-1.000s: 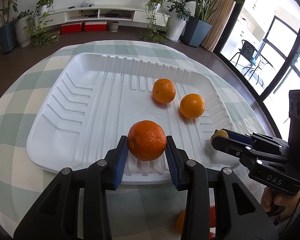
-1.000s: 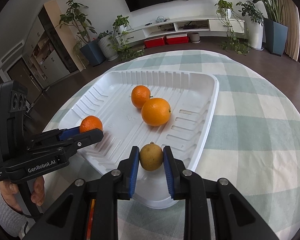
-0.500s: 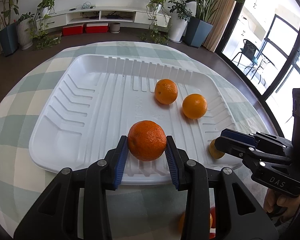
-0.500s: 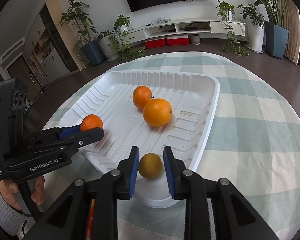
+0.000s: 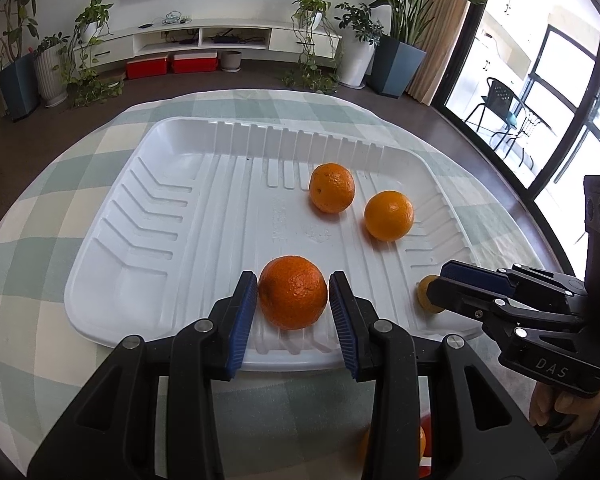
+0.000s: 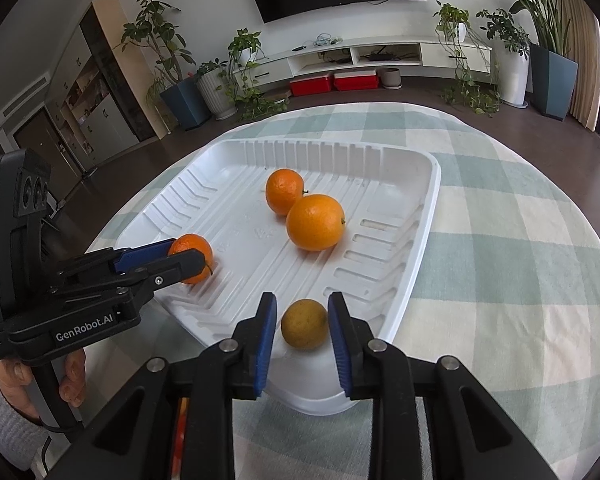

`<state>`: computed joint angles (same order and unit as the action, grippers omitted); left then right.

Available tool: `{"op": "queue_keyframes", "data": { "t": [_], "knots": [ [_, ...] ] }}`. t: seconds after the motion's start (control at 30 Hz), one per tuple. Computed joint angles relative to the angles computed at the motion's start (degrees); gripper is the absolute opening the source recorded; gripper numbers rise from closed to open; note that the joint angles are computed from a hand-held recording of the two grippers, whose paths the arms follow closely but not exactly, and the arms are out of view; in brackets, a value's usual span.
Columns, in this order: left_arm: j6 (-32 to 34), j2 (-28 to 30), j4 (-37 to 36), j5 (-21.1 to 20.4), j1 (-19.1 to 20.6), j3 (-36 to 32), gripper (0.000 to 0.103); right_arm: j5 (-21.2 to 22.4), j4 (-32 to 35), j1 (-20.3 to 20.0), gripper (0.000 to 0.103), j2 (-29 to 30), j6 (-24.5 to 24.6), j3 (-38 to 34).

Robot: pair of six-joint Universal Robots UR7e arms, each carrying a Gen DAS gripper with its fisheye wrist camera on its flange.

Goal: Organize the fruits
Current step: 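Lower and open the left tool in the tray while the right tool releases the kiwi there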

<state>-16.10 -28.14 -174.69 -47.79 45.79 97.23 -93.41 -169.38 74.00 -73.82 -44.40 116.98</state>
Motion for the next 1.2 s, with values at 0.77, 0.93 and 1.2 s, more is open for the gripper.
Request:
{"op": "queue_keyframes", "data": {
  "t": [0.77, 0.93, 1.2],
  "knots": [
    [0.84, 0.47, -0.02, 2.2, -1.18, 0.02, 0.035, -0.09, -0.25, 0.05, 0.033, 0.11, -0.3, 0.0],
    [1.07, 0.41, -0.3, 2.59, -1.5, 0.21, 0.036, -0.3, -0.46, 0.2, 0.034, 0.11, -0.43, 0.08],
    [1.25, 0.34, -0.64, 2.99, -1.97, 0.5, 0.036, -0.36, -1.13, 0.23, 0.034, -0.13, -0.72, 0.49]
  ]
}}
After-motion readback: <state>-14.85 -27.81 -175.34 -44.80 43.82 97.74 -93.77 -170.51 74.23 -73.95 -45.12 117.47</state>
